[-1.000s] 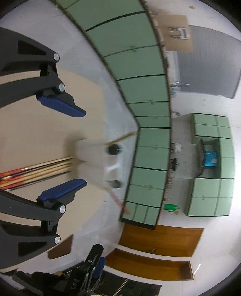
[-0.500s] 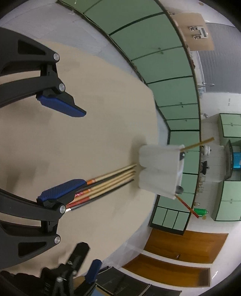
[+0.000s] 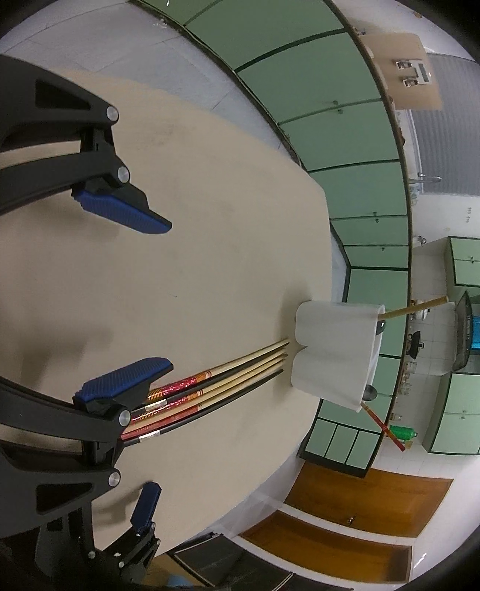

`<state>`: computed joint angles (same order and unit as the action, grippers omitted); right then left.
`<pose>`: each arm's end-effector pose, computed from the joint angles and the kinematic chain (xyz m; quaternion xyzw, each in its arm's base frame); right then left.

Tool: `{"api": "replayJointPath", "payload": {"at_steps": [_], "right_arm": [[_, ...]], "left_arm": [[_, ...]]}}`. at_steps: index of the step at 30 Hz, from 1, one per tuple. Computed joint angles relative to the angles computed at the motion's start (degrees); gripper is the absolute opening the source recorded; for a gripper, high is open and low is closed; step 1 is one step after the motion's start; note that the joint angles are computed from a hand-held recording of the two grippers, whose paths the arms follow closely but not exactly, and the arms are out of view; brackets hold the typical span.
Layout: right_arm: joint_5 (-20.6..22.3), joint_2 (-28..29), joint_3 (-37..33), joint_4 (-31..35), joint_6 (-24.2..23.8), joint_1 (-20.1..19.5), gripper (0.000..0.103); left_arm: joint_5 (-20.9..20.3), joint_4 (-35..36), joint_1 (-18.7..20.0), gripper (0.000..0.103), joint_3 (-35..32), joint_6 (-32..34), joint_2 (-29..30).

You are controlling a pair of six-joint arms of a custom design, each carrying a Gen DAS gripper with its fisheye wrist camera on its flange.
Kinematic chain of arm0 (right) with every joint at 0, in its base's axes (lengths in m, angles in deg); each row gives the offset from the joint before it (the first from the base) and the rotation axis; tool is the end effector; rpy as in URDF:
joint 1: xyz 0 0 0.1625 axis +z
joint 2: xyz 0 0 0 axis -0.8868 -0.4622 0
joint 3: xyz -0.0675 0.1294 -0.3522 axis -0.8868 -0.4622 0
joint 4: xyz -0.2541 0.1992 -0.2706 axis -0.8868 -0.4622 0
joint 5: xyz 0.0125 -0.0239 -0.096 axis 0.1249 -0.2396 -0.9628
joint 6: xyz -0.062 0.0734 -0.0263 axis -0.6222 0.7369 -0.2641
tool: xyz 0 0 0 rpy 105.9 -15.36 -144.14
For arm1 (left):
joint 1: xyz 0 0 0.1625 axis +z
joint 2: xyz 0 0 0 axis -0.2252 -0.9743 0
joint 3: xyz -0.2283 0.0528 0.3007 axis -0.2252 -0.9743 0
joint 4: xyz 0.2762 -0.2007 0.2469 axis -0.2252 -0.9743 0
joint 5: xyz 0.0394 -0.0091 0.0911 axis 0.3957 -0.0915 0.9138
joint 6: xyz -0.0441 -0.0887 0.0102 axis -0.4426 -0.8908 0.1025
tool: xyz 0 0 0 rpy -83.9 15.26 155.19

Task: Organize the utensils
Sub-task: 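Grasp the black chopstick end with the right tool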

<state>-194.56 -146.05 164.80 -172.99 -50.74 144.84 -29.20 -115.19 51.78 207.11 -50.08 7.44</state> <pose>0.0345 -0.4080 0.2013 0.1419 -0.8805 0.2864 0.3500 -0.2645 -0.4755 0.0071 0.2635 0.8750 -0.3022 0.2714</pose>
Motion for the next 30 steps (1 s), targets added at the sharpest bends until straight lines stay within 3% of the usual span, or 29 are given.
{"api": "replayJointPath", "payload": {"at_steps": [6, 11, 20, 23, 30], "right_arm": [[-1.24, -1.69, -0.02, -0.38, 0.41, -0.85, 0.066], [5.07, -7.34, 1.39, 5.82, 3.11, -3.44, 0.061], [6.16, -4.93, 0.35, 5.69, 2.47, -2.82, 0.025], [5.42, -3.75, -0.04, 5.18, 1.2, -2.01, 0.008], [6.23, -5.71, 0.36, 5.91, 2.48, -3.2, 0.006]], "left_arm": [[-0.52, 0.87, 0.0, 0.068, -0.22, -0.17, 0.19], [-0.73, 1.82, -0.19, 0.068, -0.55, -0.15, 0.47], [-1.91, 4.68, -0.13, 0.07, -1.2, -0.79, 1.14], [-2.57, 4.99, -0.17, 0.07, -1.44, -1.05, 1.54], [-4.17, 5.39, -0.29, 0.07, -2.43, -1.04, 2.67]]}}
